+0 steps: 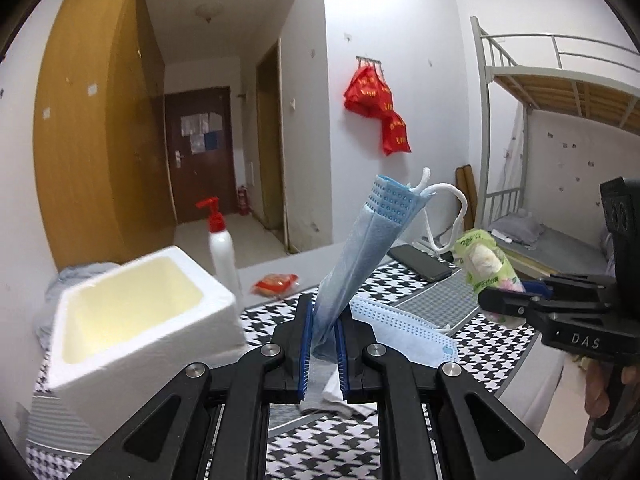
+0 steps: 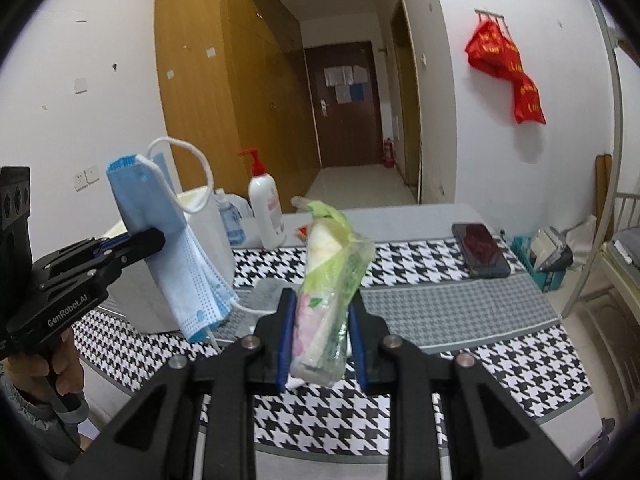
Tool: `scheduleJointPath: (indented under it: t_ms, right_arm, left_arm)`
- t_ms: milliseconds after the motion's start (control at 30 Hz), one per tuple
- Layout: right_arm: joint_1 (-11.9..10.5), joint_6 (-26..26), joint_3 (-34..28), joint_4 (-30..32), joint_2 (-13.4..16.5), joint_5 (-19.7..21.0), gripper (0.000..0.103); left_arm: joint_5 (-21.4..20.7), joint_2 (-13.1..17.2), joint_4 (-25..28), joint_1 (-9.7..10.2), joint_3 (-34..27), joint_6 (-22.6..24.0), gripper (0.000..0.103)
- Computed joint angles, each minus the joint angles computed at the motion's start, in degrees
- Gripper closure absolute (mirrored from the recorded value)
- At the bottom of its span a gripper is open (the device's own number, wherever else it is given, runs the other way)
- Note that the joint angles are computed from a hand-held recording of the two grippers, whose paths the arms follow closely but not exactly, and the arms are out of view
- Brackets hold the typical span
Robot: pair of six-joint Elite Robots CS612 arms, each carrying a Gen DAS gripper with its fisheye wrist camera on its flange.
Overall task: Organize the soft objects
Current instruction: 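Carry the blue mask with the left gripper while the right gripper carries the green packet toward the foam box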
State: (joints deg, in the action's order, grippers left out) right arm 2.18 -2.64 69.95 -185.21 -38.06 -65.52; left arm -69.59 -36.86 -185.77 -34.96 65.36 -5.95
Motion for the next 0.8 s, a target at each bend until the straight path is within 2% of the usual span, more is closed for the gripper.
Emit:
scheduleJointPath:
  t_ms: [400,800]
  right_arm:
    - [0.8,-0.5,2.1,-5.7,-1.1,3.8,0.074]
    - [1.8,-4.3,0.7,-5.2,-0.5,9.9,0.074]
  left_arm:
    - [6.3,-3.8,-8.4,-1.19,7.0,1.8,0.091]
    - [16.2,-6.5,-12.6,-1.83,12.7,-0.4,0.091]
